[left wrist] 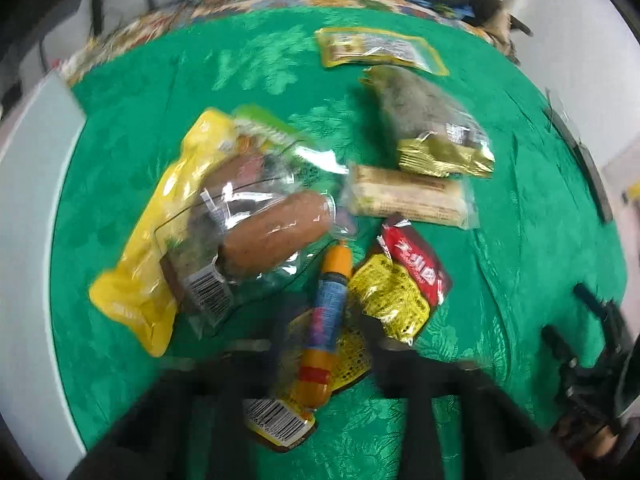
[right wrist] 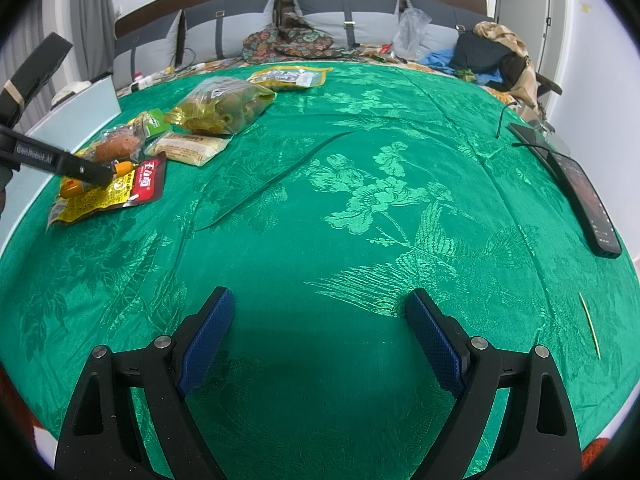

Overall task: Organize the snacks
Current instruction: 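Grasp the orange-and-blue stick sausage with the left gripper and lift it, then lower the stick sausage onto the green cloth and open the left gripper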

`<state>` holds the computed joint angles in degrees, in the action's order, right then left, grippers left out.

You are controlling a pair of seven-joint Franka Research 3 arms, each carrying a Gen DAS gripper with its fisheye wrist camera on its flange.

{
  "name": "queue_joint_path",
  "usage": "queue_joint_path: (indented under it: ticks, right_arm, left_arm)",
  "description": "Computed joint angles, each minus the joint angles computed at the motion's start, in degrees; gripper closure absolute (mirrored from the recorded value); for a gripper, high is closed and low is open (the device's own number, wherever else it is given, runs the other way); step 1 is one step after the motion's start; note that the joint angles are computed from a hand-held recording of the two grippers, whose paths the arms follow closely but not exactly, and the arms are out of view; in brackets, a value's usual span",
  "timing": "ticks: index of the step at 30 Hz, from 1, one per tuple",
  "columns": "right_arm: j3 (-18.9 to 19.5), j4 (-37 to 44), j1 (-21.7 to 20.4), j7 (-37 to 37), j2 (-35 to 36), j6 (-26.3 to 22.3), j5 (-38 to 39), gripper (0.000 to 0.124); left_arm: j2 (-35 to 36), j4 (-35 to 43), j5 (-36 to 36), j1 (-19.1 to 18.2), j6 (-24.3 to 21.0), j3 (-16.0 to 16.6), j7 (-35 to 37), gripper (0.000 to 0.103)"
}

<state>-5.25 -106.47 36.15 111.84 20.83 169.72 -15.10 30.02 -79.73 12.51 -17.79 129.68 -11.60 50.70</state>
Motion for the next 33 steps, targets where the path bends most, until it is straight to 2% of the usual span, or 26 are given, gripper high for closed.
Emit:
queue_joint_path:
  ticks: [1,5,11,16,21,23,25,26,27,28,29,30,31,33]
  right_arm:
    - [-0.01,0.0,0.01,-0.01,0.0,0.0,0.02,0.033]
    - [-0.07,-0.01,0.08,-0.02,0.0,-0.01,0.05,0.033]
    - [-0.07,0.04,0.07,-0.08,0.03,-0.02,0.11,0.033]
    - [-0.09,0.03,0.09,-0.07,0.03,0.0,0.12,0.033]
    - [-0.09,0.03,0.09,-0.08,0.03,0.0,0.13,0.033]
    - [-0.07,0.03,0.07,-0.11,0.04,0.02,0.15,0.033]
    - [-0.07,0.03,0.07,-0.13,0.04,0.03,0.17,0.033]
    - [-0.1,-0.01,0.09,-0.1,0.03,0.09,0.15,0.033]
    - [-0.08,0.01,0.08,-0.15,0.02,0.05,0.18,0.033]
    - [-0.09,0.0,0.1,-0.12,0.03,0.06,0.17,0.033]
    - [-0.09,0.05,0.09,-0.15,0.04,0.02,0.18,0.033]
    - [-0.09,0.05,0.09,-0.15,0.04,0.02,0.18,0.033]
    - [-0.08,0.02,0.08,-0.15,0.03,0.04,0.19,0.033]
    - [-0.07,0.03,0.07,-0.18,0.04,0.04,0.22,0.033]
  left_arm:
    - [-1.32,-2.27,-0.62,0.46,2.17,-0.05,-0.98,0.087]
    - [-6.59,-10.09,0.29,0.5,6.24,0.3,-4.56,0.088]
    - [-20.33,-30.56,4.34,0.61,15.5,0.66,-17.16,0.088]
    - [-27.32,-39.85,12.82,0.97,14.65,0.1,-30.73,0.088]
    - [-28.41,-43.65,16.38,1.95,13.85,-1.14,-36.21,0.087]
    - [-28.88,-44.81,20.04,2.07,14.74,-1.32,-39.8,0.085]
    - [-29.16,-45.56,21.74,2.27,16.14,-1.43,-42.0,0.076]
    - [-29.36,-46.11,21.92,2.46,17.6,-1.41,-42.53,0.066]
    - [-29.28,-46.37,22.25,2.61,19.18,-1.42,-42.94,0.061]
    - [-29.08,-46.06,22.56,2.56,18.87,-1.58,-43.07,0.049]
    - [-28.48,-45.04,23.08,2.33,17.16,-1.85,-43.12,0.034]
    - [-27.81,-43.93,23.61,1.9,14.66,-2.15,-43.23,0.027]
    - [-27.0,-42.82,24.39,1.46,12.65,-2.33,-43.54,0.022]
    - [-26.07,-41.55,26.48,0.45,9.83,-2.56,-44.03,0.02]
